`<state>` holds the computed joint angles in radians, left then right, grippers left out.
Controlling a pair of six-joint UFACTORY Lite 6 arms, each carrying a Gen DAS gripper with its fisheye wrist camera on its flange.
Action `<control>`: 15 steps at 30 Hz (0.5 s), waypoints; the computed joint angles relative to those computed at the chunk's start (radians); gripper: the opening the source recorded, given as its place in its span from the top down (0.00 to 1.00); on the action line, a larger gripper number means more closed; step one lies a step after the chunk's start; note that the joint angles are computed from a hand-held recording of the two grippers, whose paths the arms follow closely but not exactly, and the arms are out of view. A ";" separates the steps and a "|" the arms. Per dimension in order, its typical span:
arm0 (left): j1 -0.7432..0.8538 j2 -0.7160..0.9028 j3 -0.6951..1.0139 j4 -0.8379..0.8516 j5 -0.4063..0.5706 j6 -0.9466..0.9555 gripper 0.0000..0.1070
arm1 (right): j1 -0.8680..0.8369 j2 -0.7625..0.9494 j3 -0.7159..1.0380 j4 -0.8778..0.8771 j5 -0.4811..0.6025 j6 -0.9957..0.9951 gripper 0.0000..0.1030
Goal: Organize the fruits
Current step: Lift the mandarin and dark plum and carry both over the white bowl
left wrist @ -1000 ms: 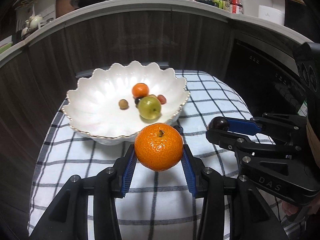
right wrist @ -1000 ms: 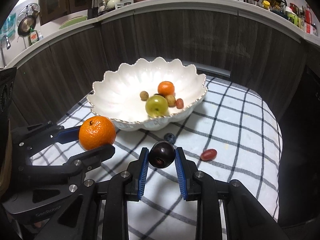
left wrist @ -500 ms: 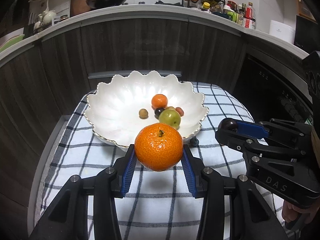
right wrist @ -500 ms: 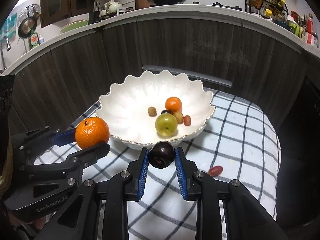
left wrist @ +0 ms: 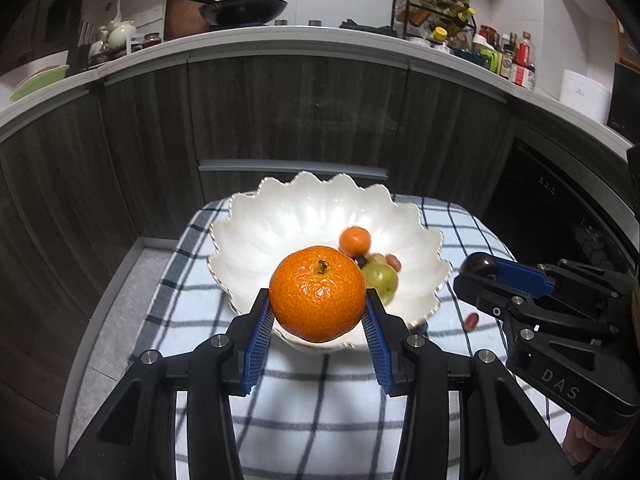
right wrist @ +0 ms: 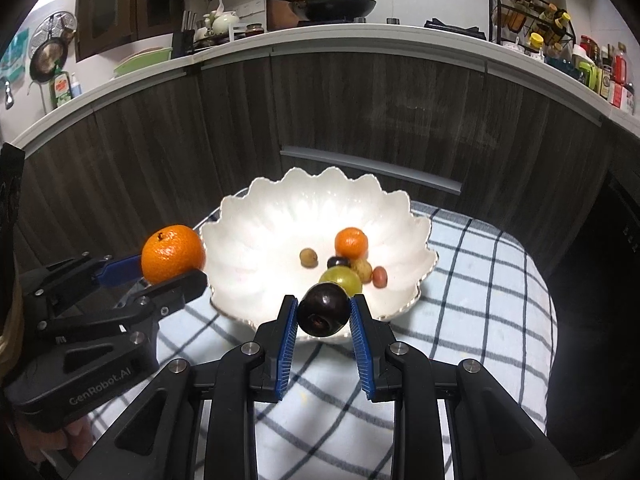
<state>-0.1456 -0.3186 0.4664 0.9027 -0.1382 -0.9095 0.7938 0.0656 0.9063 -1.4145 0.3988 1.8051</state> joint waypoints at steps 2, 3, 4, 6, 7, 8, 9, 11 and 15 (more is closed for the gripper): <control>0.020 0.021 0.029 0.045 -0.006 -0.040 0.59 | -0.005 0.020 0.034 0.030 0.011 -0.029 0.73; 0.028 0.031 0.041 0.062 -0.010 -0.056 0.59 | -0.011 0.030 0.051 0.046 0.012 -0.042 0.73; 0.038 0.045 0.058 0.077 -0.014 -0.069 0.59 | -0.017 0.039 0.068 0.063 0.014 -0.056 0.73; 0.046 0.070 0.087 0.083 -0.016 -0.075 0.59 | -0.026 0.055 0.096 0.086 0.020 -0.076 0.73; 0.051 0.084 0.103 0.097 -0.018 -0.088 0.59 | -0.033 0.061 0.108 0.091 0.016 -0.079 0.73; 0.055 0.102 0.123 0.107 -0.021 -0.098 0.59 | -0.042 0.067 0.123 0.102 0.008 -0.090 0.73; 0.057 0.116 0.140 0.105 -0.021 -0.096 0.59 | -0.047 0.073 0.134 0.105 0.007 -0.095 0.73; 0.057 0.142 0.169 0.074 -0.022 -0.064 0.59 | -0.055 0.089 0.163 0.113 0.009 -0.115 0.73; 0.072 0.210 0.237 0.056 -0.027 -0.044 0.59 | -0.073 0.130 0.229 0.137 0.010 -0.163 0.73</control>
<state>-0.0734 -0.1086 0.7036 0.9587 -0.1655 -0.9533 0.7205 0.1952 1.1357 -1.2777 0.4084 1.6419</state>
